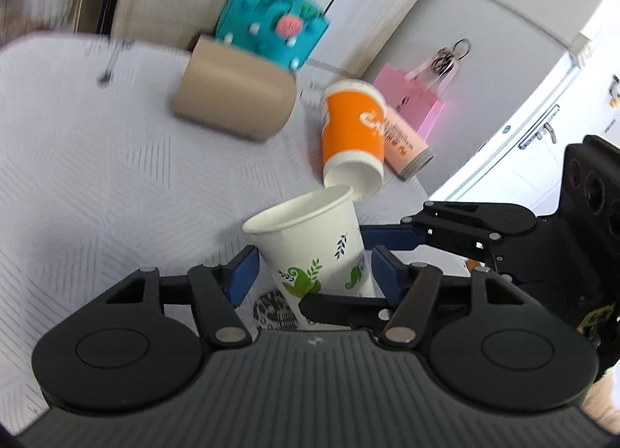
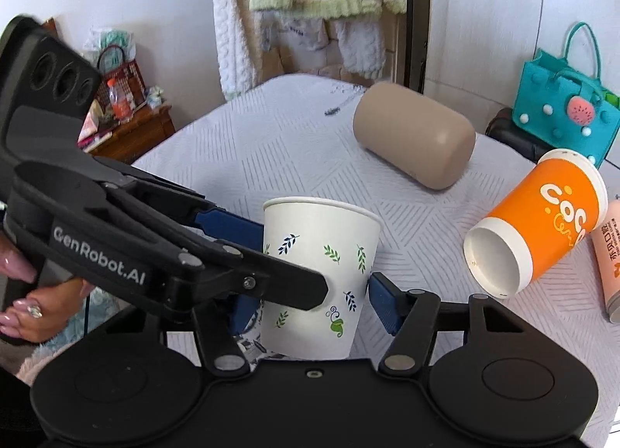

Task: Flip cup upright
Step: 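Lift and rotate the white cup with the right gripper until rim faces up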

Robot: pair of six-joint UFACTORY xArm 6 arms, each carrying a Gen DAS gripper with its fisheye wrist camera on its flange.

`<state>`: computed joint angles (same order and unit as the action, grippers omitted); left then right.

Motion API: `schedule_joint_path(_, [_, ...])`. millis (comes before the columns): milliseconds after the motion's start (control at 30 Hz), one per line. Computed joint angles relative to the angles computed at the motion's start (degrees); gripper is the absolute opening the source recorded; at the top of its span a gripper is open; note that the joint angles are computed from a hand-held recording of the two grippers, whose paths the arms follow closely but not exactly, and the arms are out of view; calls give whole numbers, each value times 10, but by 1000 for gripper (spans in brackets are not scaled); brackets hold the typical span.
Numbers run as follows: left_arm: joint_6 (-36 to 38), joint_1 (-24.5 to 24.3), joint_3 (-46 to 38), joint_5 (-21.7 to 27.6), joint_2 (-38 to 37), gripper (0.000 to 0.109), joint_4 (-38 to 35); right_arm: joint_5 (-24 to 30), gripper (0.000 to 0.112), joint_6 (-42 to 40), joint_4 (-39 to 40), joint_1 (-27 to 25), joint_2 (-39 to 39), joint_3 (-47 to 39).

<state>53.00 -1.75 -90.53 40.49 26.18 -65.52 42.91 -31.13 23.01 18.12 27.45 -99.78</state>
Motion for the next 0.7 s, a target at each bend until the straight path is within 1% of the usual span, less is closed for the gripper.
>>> schedule_joint_path(100, [81,-7,37,-42,-25,61,-53,-59,66,-18,17,9,-22,44])
schedule_joint_path(167, [120,-10,53,-65,-37,58,-79,-100,66,-32,31,17,-31,69])
schedule_joint_path(267, [187,-8,69,-88,-51,56,-117,-180,66,-74,65,35,-39,105])
schedule_joint_path(400, [272,-5,79,-117,-63,55,-161,-302,66,-189,148,68,-32,135])
schedule_joint_path(467, [318,-4,79,-132,-65,55,-192,-348,66,-263,201,85,-19,130])
schedule_joint_path(500, [340,-3,78,-139,-64,55,-207,-365,66,-305,232,92,-11,122])
schedule_joint_path(567, [382,-2,79,-144,-65,55,-236,-399,66,-418,323,108,7,104])
schedule_joint_path(600, [397,0,79,-142,-65,55,-245,-408,66,-451,351,112,14,95])
schedule_joint_path(667, [400,5,78,-135,-63,55,-249,-414,66,-454,357,114,29,79])
schedule_joint_path(700, [384,10,77,-123,-62,55,-241,-414,66,-444,353,113,31,79])
